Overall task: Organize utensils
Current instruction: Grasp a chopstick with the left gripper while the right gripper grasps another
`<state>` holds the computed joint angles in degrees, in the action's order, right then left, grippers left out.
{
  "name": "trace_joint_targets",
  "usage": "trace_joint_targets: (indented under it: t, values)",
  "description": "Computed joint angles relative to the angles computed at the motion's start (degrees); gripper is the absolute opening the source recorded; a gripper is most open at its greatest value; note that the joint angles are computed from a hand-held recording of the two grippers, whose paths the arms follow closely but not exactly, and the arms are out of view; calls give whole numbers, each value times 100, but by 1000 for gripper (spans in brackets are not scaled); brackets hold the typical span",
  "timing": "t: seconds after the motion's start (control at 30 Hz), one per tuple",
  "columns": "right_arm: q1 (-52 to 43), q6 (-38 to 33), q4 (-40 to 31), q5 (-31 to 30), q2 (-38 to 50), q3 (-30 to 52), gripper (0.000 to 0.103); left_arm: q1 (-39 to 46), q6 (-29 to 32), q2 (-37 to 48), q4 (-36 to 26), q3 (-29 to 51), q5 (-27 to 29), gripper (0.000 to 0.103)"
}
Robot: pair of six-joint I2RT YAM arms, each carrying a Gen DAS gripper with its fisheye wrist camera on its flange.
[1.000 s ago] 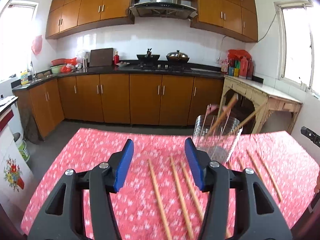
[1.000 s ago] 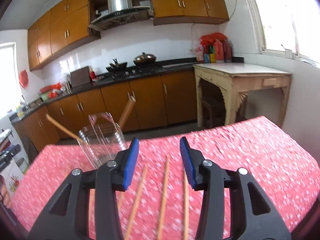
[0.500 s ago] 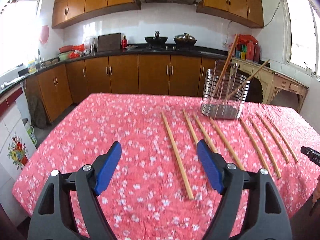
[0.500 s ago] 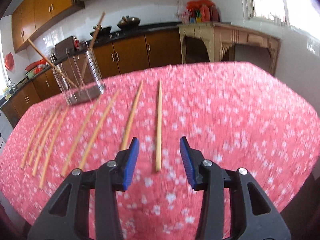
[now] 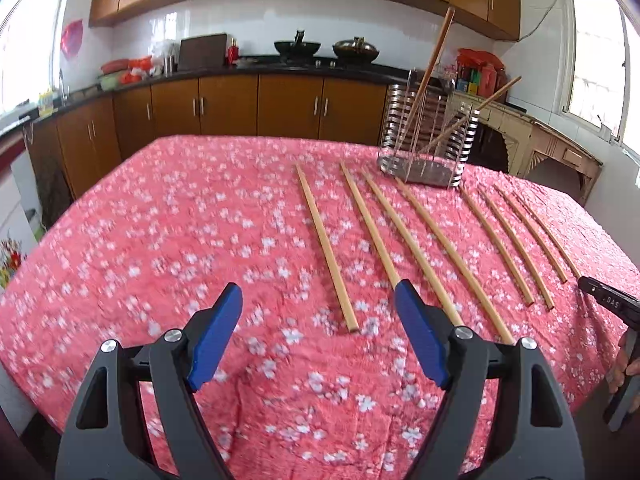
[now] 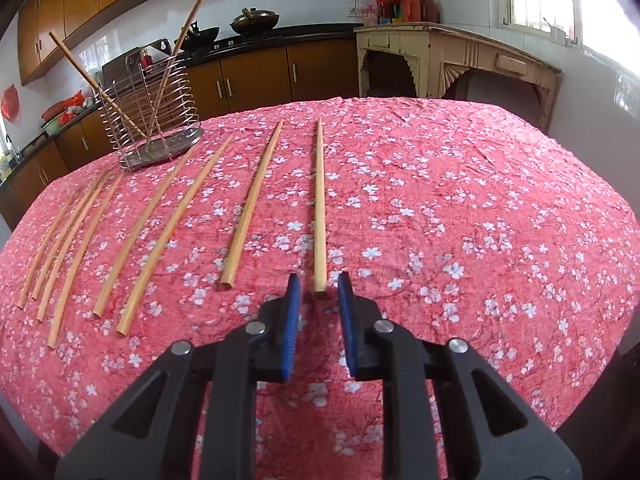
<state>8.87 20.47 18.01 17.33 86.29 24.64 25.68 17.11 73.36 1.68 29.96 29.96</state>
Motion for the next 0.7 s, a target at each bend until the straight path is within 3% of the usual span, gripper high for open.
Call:
trace_joint_targets:
  t: [0.2, 0.37, 0.7]
  values:
    - [51, 92, 131, 181, 24, -69, 14, -235, -50, 72, 102, -132, -232, 70]
    - [109, 121, 182, 292, 63, -79, 14, -529, -186, 343, -5, 11, -578, 50]
    - [185, 162, 286, 446, 130, -92, 13, -662, -510, 395, -99, 137, -677, 31]
